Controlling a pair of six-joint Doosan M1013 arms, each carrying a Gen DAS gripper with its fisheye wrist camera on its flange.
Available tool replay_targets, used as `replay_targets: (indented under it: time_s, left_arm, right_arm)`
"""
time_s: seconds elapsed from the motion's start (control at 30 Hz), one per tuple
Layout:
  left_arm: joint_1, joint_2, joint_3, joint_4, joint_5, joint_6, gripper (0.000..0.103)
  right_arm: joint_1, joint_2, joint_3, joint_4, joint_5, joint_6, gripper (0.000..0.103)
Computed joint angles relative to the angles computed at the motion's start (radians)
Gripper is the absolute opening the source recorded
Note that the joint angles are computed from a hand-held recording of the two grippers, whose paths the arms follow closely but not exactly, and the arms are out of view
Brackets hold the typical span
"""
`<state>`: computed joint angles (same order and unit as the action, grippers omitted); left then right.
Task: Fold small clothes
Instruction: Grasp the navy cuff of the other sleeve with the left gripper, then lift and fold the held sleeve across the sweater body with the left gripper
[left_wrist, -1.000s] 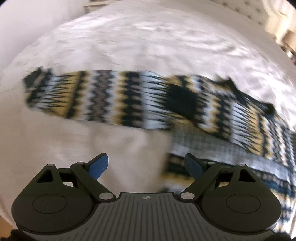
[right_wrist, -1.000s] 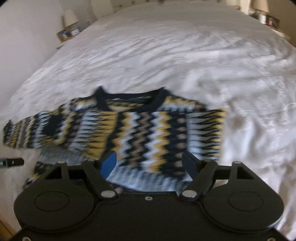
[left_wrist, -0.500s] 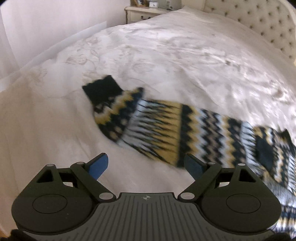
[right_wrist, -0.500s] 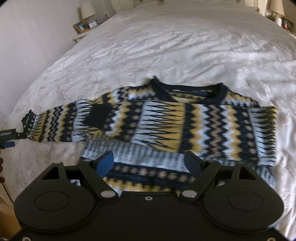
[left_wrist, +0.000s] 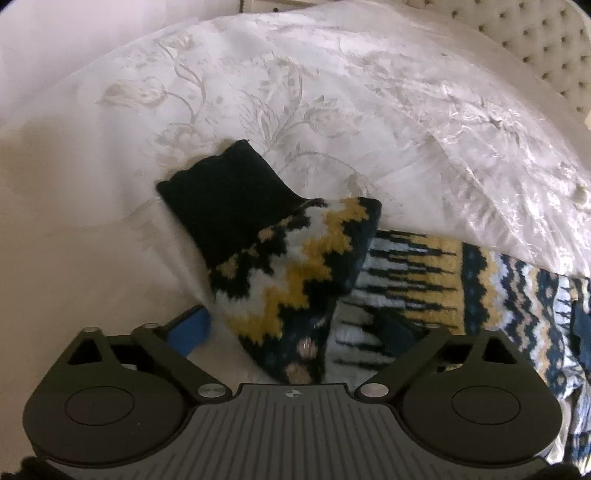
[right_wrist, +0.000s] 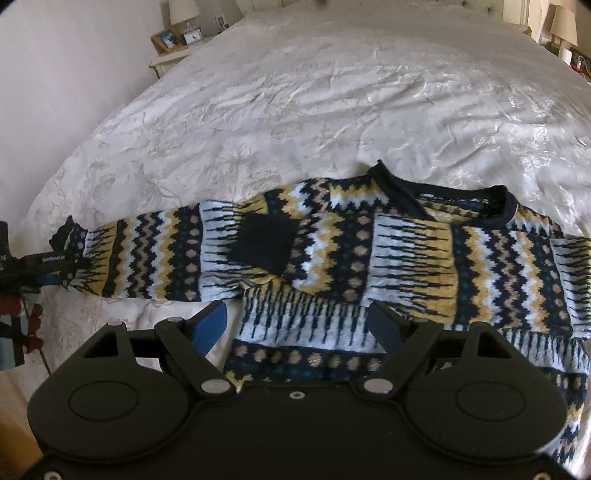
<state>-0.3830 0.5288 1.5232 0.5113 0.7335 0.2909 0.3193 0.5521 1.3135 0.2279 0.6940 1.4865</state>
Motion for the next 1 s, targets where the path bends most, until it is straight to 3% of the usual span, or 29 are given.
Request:
replay_targets:
  time_s: [0.13, 0.27, 0.37, 0.4, 0.47, 0.5, 0.8, 1.0]
  left_arm:
    - [0.010, 0.006, 0.005, 0.001, -0.033, 0.002, 0.102]
    - [0.009, 0.001, 0.014, 0.048, -0.046, -0.110, 0.098]
    - [-0.001, 0.002, 0.004, 0.081, 0.013, -0.180, 0.068]
    - [-0.003, -0.004, 0.012, 0.094, -0.003, -0.190, 0.044]
    - [-0.003, -0.016, 0.025, 0.108, -0.040, -0.208, 0.019]
    - [-0.006, -0.019, 0.021, 0.108, -0.042, -0.211, 0.015]
    - [-0.085, -0.032, -0.055, 0.363, 0.015, -0.372, 0.015]
    - [-0.170, 0.003, -0.183, 0.478, 0.077, -0.368, 0.015]
  right_arm:
    - [0.013, 0.010, -0.018, -0.040, 0.030, 0.049, 0.085]
    - [0.020, 0.018, -0.032, -0.063, 0.054, 0.081, 0.085]
    - [0.022, 0.024, -0.041, -0.066, 0.069, 0.074, 0.085]
    - [0.022, 0.026, -0.043, -0.062, 0.073, 0.070, 0.085]
    - [0.020, 0.029, -0.047, -0.050, 0.078, 0.062, 0.085]
    - [0.017, 0.030, -0.049, -0.042, 0.080, 0.059, 0.085]
    - [-0.029, 0.014, -0.011, 0.058, 0.059, -0.008, 0.085]
    - [-0.093, -0.004, 0.036, 0.193, 0.050, -0.145, 0.085]
